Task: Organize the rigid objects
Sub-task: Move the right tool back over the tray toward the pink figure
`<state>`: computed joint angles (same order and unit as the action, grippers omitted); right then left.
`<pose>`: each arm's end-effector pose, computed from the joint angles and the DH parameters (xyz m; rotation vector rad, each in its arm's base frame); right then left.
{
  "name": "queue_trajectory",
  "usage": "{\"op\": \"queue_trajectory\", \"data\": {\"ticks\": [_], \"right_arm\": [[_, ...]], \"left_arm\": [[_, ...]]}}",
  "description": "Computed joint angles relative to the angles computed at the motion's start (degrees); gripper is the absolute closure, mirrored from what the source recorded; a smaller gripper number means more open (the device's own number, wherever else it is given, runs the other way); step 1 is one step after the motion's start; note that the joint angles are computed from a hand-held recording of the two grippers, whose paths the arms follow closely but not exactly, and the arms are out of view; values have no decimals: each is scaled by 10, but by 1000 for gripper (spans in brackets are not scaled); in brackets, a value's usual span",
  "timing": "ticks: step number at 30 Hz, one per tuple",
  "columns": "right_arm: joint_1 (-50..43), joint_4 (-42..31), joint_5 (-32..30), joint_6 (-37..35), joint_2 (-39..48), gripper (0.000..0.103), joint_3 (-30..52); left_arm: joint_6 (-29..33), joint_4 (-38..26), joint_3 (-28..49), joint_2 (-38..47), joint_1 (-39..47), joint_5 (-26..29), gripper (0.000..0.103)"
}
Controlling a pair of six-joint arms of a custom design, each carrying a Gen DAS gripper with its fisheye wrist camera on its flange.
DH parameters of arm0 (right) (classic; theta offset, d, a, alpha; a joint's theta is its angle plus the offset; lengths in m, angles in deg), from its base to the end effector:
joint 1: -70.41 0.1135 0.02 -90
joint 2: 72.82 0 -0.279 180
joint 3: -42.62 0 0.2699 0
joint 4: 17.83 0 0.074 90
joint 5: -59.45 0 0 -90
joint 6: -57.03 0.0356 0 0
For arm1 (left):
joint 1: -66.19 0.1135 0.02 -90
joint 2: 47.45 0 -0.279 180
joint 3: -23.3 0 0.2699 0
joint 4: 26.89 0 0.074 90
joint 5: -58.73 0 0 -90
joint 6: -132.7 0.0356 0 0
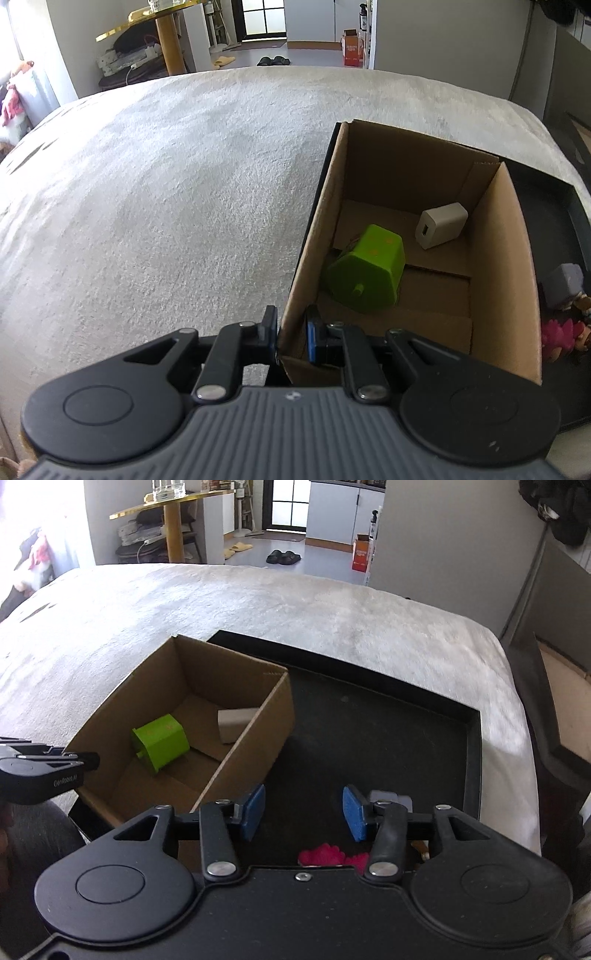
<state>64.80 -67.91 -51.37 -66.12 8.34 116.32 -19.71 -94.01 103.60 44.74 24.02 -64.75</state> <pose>0.3021 -0.0170 0.2636 -0.7208 2.3828 0.1907 0.2463 -0.1966 0.2349 -0.5211 2.4994 0.2753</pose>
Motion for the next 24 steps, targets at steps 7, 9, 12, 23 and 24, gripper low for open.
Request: {"op": "queue_trajectory", "data": {"ticks": [7,9,12,23,24], "right_arm": [[-45,-4,-22,-17,8,56,-4],[-55,-3,-27,-19,12,56,-5],[-71,-3,-37,-18,17,56,-8],[-110,10,-42,-44,46,56,-29],[-111,10,-41,-44,50,56,-29]], "left_arm": [[3,-33,28,25,-7,-10,88],[2,-41,35,31,-9,-13,88],[3,-52,44,39,-14,-18,87],[1,-72,61,57,-21,-31,87],[1,-74,63,59,-22,-32,87]]}}
